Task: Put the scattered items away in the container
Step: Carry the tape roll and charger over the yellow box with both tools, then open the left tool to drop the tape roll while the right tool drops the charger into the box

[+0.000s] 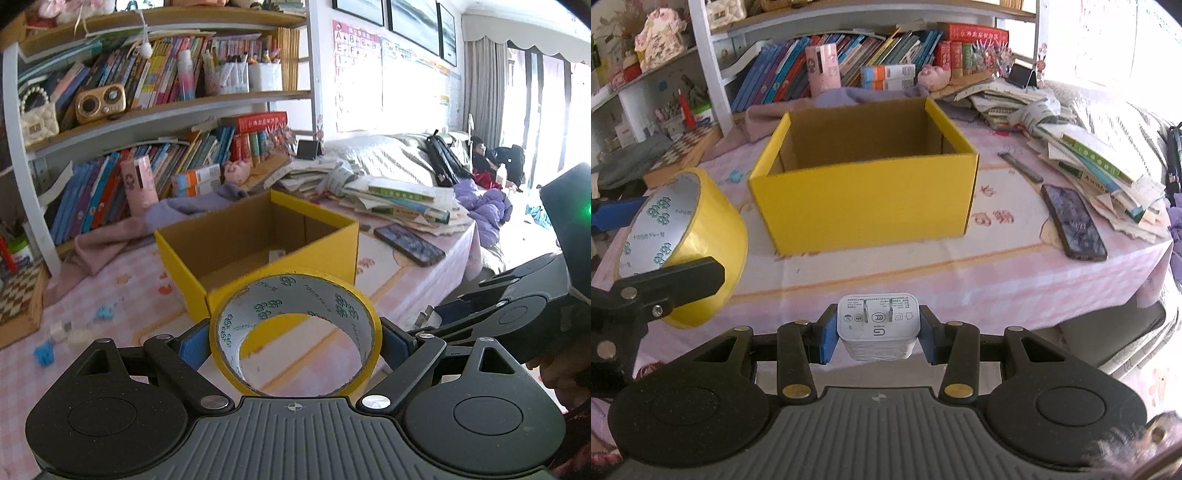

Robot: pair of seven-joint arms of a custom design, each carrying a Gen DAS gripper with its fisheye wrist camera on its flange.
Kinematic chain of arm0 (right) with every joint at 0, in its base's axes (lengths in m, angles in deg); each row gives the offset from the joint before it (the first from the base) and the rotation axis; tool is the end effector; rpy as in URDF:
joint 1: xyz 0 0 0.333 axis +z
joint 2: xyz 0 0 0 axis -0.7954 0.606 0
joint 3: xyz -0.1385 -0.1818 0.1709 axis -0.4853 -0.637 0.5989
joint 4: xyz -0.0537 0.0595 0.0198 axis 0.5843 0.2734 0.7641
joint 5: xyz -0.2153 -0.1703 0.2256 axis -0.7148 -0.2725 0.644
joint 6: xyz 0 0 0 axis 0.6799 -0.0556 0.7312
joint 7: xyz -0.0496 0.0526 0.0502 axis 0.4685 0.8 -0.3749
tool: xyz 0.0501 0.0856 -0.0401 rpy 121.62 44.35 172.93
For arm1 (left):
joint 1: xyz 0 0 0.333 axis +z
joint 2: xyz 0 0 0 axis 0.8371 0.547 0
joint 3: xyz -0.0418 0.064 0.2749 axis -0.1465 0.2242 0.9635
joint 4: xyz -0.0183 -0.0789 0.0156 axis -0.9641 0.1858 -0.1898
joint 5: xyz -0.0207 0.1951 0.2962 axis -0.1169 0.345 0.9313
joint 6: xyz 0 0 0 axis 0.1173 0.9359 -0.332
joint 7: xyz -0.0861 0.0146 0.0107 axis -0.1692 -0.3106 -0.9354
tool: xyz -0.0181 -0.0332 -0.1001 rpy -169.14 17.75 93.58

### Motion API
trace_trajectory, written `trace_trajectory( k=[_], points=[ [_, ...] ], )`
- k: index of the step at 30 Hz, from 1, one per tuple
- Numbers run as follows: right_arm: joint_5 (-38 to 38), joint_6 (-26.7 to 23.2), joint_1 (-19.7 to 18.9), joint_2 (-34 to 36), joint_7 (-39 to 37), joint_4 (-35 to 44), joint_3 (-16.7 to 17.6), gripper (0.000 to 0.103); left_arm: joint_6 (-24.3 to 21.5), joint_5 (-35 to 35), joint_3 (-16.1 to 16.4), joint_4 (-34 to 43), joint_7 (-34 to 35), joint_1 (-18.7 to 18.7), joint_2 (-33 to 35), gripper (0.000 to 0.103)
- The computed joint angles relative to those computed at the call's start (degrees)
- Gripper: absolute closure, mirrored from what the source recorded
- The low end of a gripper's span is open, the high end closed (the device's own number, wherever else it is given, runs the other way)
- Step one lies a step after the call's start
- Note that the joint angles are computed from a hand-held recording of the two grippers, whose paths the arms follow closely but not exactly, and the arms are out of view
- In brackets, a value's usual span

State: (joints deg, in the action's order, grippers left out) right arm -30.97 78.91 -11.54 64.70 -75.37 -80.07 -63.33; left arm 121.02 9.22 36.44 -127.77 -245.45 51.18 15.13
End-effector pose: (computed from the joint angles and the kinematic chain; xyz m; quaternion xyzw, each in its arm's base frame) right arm 0.4075 0.4160 0.4268 -0.4373 0.8198 -0.3052 0.2085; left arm 0.5211 -0.1407 0.4466 -0.1684 0.8594 -0.4670 0.1221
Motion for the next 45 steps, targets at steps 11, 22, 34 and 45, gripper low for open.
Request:
trace_trajectory(
  k=[11, 22, 34, 45],
  points=[
    [-7.7, 5.6, -6.2, -6.4, -3.4, -6.2, -1.3, 0.062, 7.8, -3.6, -4.2, 9.8, -1.4, -2.7, 7.1, 0.011],
    [-17.2, 16.1, -16.3, -9.7, -11.8, -7.5, -3.5, 0.062, 23.7, 3.6, -9.8, 23.6, -11.6, -5.9, 18.9, 0.011],
    [-3.8, 34.6, -23.3, 4.8, -38.6, 6.3, -9.2, 0.062, 28.7, 35.1, -1.8, 32.8, -43.8, -16.4, 30.8, 0.011],
    [21.5, 29.8, -25.7, 20.8, -70.1, 23.6, -6.8, 0.062, 22.7, 51.4, 1.6, 36.8, -62.8, -18.5, 35.1, 0.011]
  ],
)
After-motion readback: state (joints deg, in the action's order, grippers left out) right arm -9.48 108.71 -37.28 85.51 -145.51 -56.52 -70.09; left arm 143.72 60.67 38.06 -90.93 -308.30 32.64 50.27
